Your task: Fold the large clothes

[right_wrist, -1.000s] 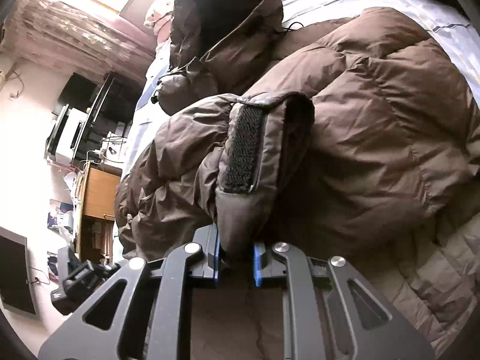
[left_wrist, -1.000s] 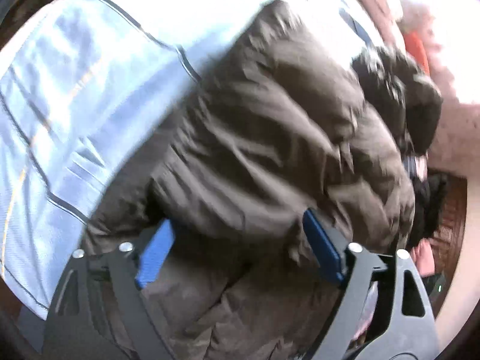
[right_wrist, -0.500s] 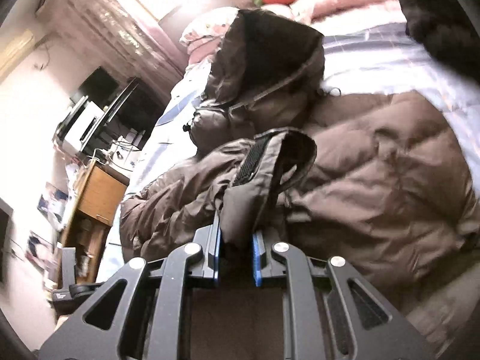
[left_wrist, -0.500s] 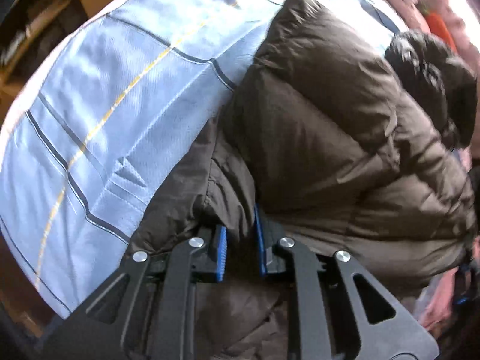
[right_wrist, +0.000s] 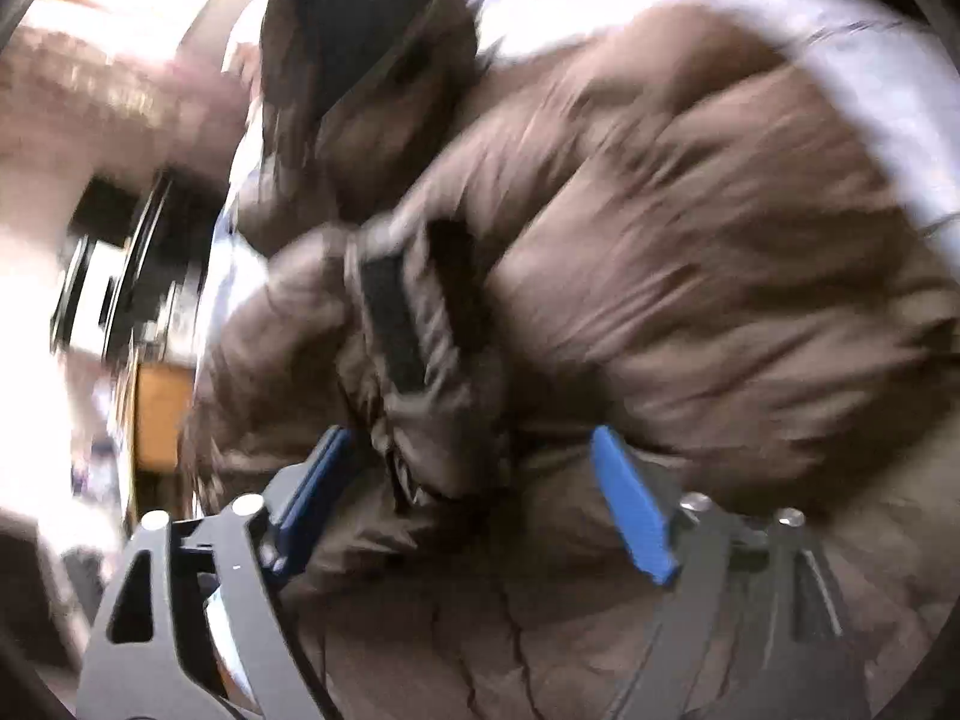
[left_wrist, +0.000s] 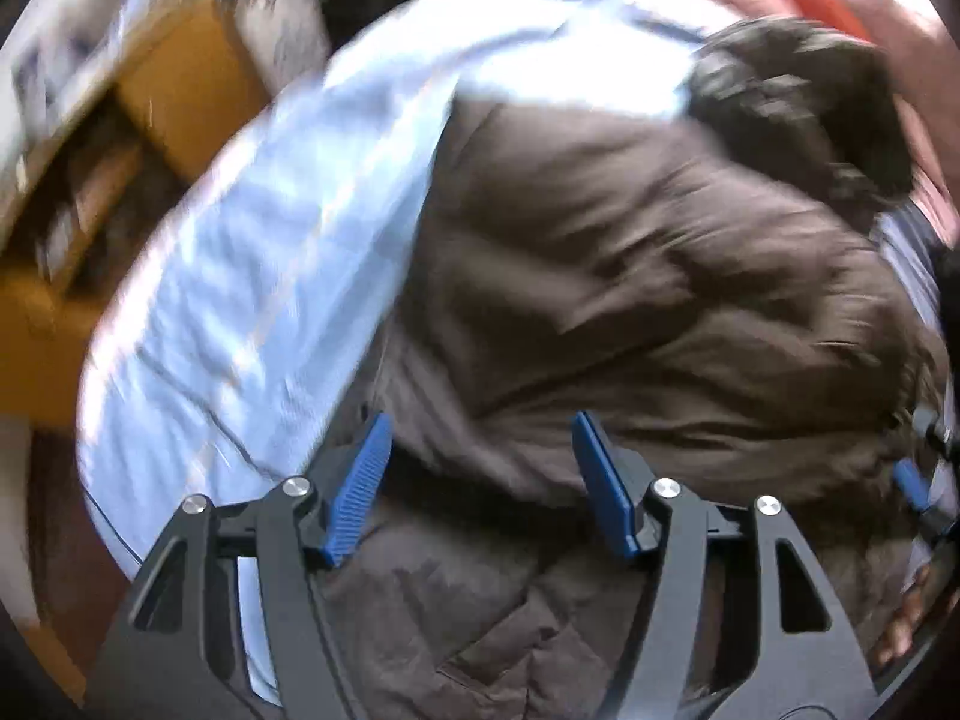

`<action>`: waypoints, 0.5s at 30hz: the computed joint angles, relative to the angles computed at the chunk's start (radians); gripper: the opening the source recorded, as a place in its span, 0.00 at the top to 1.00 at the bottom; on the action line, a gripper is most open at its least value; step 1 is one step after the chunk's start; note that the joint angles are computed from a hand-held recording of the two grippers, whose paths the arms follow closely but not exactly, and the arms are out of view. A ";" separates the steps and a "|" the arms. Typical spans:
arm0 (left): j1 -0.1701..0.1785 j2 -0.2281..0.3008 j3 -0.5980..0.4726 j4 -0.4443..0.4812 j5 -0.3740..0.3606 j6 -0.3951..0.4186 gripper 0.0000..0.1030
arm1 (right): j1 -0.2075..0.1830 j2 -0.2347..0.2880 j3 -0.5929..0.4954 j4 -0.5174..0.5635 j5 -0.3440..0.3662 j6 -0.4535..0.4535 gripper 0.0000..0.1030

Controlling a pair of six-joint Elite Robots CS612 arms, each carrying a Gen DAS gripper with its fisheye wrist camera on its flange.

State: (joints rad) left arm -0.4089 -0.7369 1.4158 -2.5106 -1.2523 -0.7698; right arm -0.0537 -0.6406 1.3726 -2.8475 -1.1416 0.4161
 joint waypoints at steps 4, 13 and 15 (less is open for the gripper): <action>-0.040 0.005 0.005 -0.178 0.105 0.177 0.45 | 0.013 -0.018 0.037 -0.168 0.000 -0.086 0.40; 0.025 0.124 -0.153 0.066 -0.182 0.101 0.73 | 0.082 0.041 -0.062 0.065 -0.111 -0.329 0.72; 0.033 0.140 -0.176 0.103 -0.171 0.089 0.73 | 0.073 0.054 -0.067 0.091 -0.097 -0.302 0.83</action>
State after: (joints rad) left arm -0.3761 -0.5971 1.2401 -2.4078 -1.4232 -0.6807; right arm 0.0192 -0.5864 1.3057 -2.7564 -1.2390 0.1137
